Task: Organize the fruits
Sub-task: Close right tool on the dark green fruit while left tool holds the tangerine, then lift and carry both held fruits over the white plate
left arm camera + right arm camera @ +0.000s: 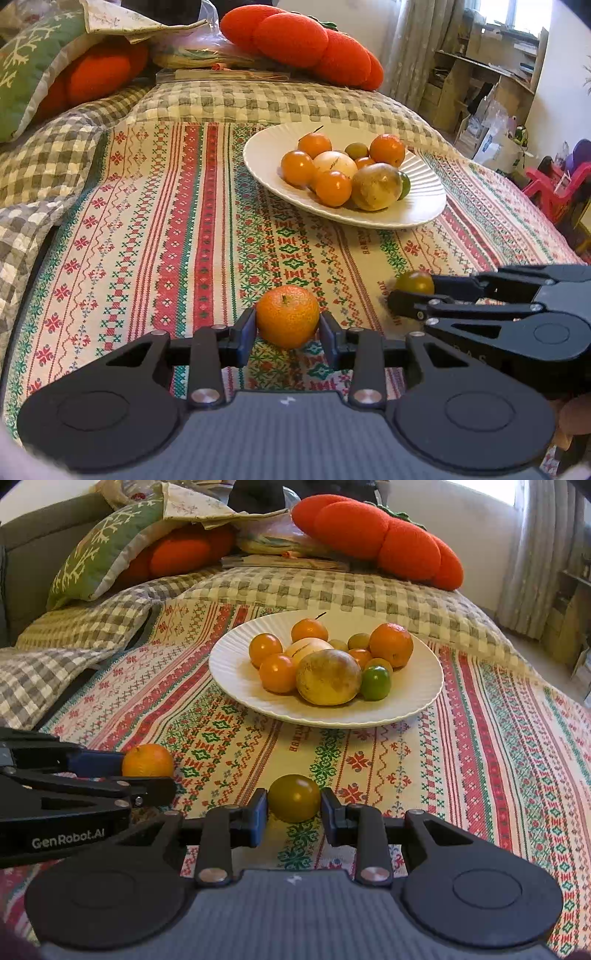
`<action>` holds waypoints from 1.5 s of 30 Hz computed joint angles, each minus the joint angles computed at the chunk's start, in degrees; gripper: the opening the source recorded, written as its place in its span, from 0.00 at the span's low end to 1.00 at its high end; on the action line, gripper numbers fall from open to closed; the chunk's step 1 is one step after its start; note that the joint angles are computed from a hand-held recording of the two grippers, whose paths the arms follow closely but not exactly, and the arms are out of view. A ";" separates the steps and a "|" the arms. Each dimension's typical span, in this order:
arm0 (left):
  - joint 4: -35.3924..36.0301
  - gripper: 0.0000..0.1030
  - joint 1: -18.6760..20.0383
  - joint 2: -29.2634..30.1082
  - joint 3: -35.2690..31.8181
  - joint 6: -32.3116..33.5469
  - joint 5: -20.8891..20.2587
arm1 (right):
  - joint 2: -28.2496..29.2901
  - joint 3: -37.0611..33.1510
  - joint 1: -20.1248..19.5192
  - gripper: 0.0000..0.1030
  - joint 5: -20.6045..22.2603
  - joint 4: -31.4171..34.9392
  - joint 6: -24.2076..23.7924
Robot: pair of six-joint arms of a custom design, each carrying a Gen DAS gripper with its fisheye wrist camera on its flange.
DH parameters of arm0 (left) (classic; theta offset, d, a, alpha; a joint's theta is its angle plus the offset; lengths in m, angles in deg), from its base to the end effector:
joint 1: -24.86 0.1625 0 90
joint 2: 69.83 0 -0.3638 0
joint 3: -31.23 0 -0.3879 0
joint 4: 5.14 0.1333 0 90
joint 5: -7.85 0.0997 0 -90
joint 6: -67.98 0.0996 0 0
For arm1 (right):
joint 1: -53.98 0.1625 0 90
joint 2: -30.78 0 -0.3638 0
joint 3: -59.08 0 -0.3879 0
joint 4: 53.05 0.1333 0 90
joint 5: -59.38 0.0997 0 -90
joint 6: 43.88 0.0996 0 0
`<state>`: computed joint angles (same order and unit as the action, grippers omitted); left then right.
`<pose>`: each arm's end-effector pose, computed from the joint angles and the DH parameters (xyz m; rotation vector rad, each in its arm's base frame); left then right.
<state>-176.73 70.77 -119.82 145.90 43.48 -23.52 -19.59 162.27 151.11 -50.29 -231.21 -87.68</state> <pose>-0.1982 -0.5184 0.0699 0.1984 2.2573 -0.9918 0.1737 -0.5850 0.1148 0.9723 -2.3702 0.6340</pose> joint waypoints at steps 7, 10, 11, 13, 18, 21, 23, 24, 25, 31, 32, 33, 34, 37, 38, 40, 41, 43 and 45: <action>0.24 0.28 -1.09 -0.40 0.20 -2.01 0.09 | -1.69 1.13 -0.03 0.27 -0.57 1.00 0.88; 0.39 0.28 -1.61 -0.28 0.03 -1.88 0.32 | -3.02 1.97 0.14 0.27 -0.93 1.72 1.72; 0.19 0.28 -1.80 -0.18 -0.08 -1.67 0.46 | -3.47 2.26 0.16 0.27 -0.73 1.85 1.67; -0.71 0.28 -1.96 -0.05 -0.27 -1.29 0.38 | -4.36 2.71 0.14 0.27 -0.06 2.17 1.79; -2.81 0.28 -1.64 0.40 -1.51 -1.13 -0.24 | -5.84 2.32 -0.02 0.27 1.48 3.91 4.30; -3.78 0.28 -1.33 0.82 -2.61 -0.56 -0.50 | -6.04 1.41 0.01 0.27 2.18 4.08 5.67; -4.13 0.28 -1.17 1.28 -3.54 0.16 -0.44 | -5.96 0.50 0.03 0.27 2.49 4.01 5.83; -4.42 0.28 -1.07 1.54 -3.99 0.48 -0.49 | -5.81 -0.17 0.02 0.27 2.57 4.29 5.54; -4.80 0.28 -0.97 1.86 -4.53 0.84 -0.62 | -5.58 -0.87 0.02 0.27 2.54 4.37 5.01; -7.49 0.28 -0.10 5.01 -9.30 5.88 -1.28 | -3.11 -6.27 0.14 0.27 1.35 4.12 3.59; -7.67 0.28 0.05 5.43 -9.98 6.69 -1.17 | -2.69 -7.28 0.13 0.27 1.31 4.31 3.79; -7.81 0.28 0.30 6.02 -10.97 7.73 -0.88 | -2.37 -8.07 0.07 0.27 1.42 4.59 4.03; -7.79 0.28 0.44 6.36 -11.57 8.54 -0.54 | -1.92 -9.15 0.01 0.27 1.65 5.13 4.44; -6.76 0.28 1.28 7.66 -13.96 11.35 1.22 | -0.71 -11.19 -0.13 0.27 2.17 5.62 4.73; -6.45 0.28 1.62 7.92 -14.55 11.97 1.46 | -0.11 -11.98 -0.16 0.27 2.26 5.69 4.48; -6.38 0.28 2.24 8.39 -15.43 12.94 1.72 | 1.26 -13.63 -0.15 0.27 2.00 5.77 4.16; -6.31 0.28 2.56 8.58 -15.83 13.23 1.71 | 1.71 -14.15 -0.22 0.27 1.92 5.77 4.18; -6.40 0.28 3.22 8.90 -16.46 13.76 1.40 | 2.65 -15.18 -0.34 0.27 1.55 5.78 4.70; -6.75 0.28 3.78 9.38 -17.12 14.92 1.19 | 3.89 -16.52 -0.46 0.27 1.30 5.90 5.11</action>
<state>-183.48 74.55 -110.44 128.78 58.40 -22.33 -15.70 145.76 150.66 -48.99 -225.31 -82.57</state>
